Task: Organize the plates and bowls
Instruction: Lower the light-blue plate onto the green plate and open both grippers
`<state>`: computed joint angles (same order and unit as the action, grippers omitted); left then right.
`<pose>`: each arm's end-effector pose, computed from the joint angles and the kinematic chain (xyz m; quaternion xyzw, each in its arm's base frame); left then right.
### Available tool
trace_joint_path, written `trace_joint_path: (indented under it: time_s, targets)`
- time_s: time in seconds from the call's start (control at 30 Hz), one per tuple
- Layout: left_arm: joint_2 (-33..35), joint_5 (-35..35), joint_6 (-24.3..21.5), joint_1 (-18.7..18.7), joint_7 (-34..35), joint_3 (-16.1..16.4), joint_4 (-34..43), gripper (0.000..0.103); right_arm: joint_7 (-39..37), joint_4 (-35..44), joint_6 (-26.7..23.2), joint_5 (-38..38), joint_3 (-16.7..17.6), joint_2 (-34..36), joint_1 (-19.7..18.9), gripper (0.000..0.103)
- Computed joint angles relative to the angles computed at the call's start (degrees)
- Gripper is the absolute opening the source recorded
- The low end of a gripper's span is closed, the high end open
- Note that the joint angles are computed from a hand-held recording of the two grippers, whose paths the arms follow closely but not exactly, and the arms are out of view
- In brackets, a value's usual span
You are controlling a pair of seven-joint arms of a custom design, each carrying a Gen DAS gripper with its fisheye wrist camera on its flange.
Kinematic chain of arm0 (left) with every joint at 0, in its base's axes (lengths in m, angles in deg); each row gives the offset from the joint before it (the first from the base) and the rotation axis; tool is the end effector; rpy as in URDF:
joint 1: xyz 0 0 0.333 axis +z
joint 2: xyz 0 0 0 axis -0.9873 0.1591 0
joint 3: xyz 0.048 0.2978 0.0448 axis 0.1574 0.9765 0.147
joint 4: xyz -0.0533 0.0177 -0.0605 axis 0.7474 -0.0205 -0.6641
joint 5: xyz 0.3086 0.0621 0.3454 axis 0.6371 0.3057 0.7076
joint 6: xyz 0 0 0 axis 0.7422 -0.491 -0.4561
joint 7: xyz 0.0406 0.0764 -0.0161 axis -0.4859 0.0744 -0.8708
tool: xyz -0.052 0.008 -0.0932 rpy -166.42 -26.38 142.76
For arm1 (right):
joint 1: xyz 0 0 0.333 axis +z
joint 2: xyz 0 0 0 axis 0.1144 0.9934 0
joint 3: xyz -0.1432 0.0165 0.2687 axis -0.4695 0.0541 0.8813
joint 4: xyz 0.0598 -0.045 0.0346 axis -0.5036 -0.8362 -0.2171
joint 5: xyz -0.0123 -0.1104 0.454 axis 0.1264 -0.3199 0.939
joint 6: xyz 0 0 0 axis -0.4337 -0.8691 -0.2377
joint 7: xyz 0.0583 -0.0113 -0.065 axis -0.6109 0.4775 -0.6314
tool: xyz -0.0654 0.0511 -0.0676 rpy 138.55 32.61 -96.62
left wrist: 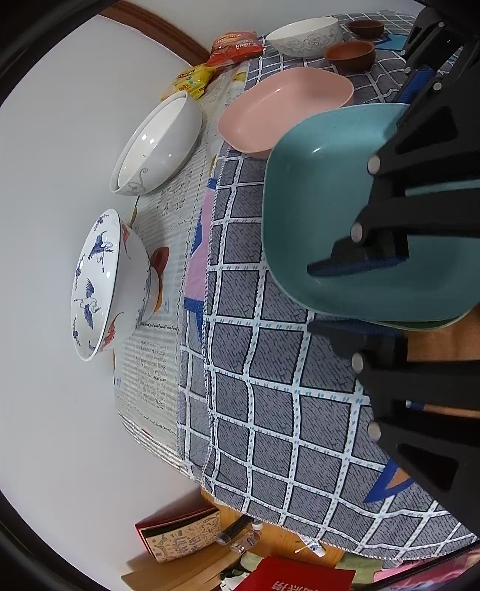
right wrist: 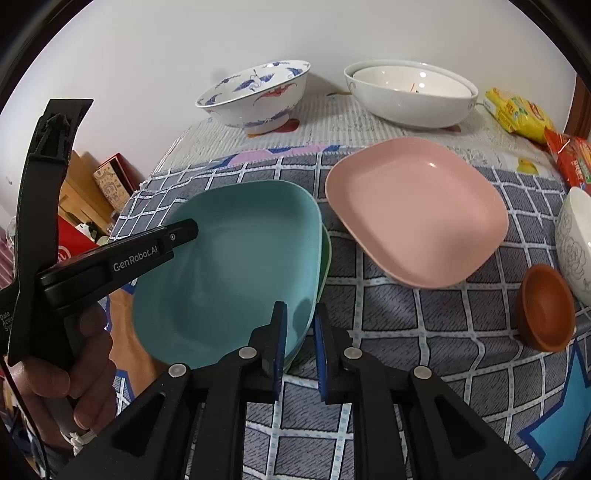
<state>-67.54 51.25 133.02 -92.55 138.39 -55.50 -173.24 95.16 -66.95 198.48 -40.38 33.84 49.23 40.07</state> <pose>0.6283 -0.3043 0.3514 -0.6581 0.6976 -0.2421 0.1471 0.5350 0.4848 0.3170 -0.6762 0.6608 -0.1024 0.3092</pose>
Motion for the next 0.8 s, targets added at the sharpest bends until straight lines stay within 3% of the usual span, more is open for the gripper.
trace_joint_path:
  time_s: [0.1,0.47,0.67,0.8]
  targets:
    - [-1.0,2.3,-0.6,-0.7,-1.9,0.8,-0.7,0.033,-0.6,-0.4,0.2,0.4,0.5,-0.4,-0.1,0.02]
    - [-5.0,2.9,-0.6,-0.9,-3.1,0.3,-4.3,0.033,-1.3,-4.7,3.3,1.0,1.3,-3.6,0.0,0.021]
    - [-7.4,4.3,-0.7,-2.1,-3.9,-0.1,-5.0,0.033,7.4,-9.8,2.9,-7.3,-1.9,-9.5,1.5,0.021]
    - [-8.1,7.0,-1.3,-3.5,-6.0,-0.3,-3.9,0.033,14.7,-14.0,2.0,-14.8,-2.2,-14.7,-0.2,0.022]
